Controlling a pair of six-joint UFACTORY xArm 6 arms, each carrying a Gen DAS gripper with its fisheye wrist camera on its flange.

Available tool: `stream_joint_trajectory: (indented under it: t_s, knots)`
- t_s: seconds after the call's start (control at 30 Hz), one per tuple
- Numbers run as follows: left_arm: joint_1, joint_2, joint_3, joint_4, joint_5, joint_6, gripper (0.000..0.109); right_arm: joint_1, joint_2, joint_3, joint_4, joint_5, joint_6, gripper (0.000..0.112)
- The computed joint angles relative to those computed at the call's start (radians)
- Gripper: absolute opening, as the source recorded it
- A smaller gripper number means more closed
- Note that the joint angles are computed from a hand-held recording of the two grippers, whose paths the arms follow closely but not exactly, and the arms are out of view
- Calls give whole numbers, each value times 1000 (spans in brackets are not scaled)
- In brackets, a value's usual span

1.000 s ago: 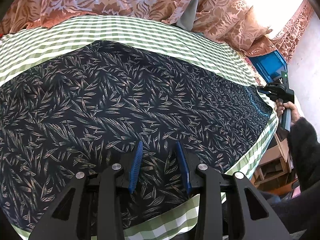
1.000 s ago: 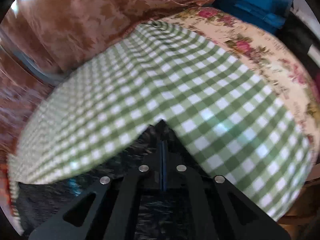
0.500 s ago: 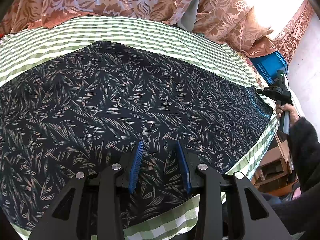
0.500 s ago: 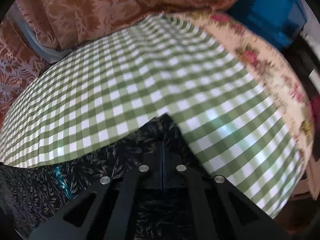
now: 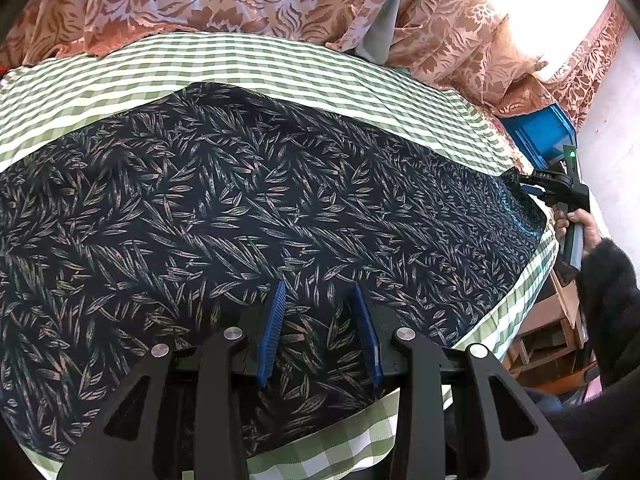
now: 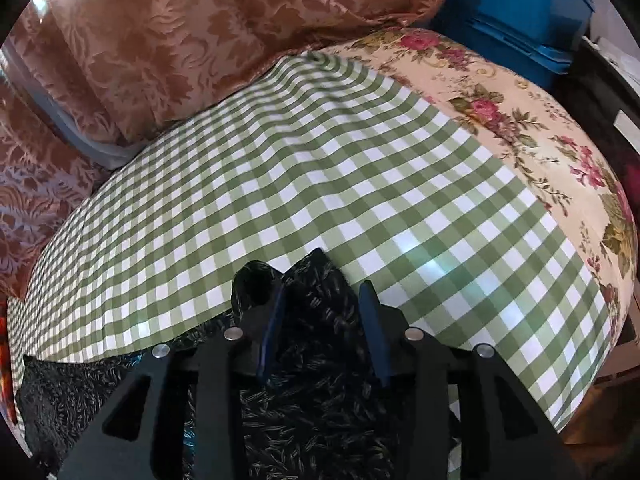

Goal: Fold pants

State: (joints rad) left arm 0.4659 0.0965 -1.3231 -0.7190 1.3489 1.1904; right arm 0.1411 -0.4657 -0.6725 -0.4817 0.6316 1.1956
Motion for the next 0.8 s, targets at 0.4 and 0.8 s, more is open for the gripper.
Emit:
stream_joint_trajectory:
  t_s: [0.4, 0.8]
  knots:
    - [-6, -5, 10, 3, -13, 1, 34, -43, -113, 118, 101, -192, 4, 50]
    - [-10, -19, 23, 5, -30, 9, 34, 48, 70, -53, 8, 61, -80, 6]
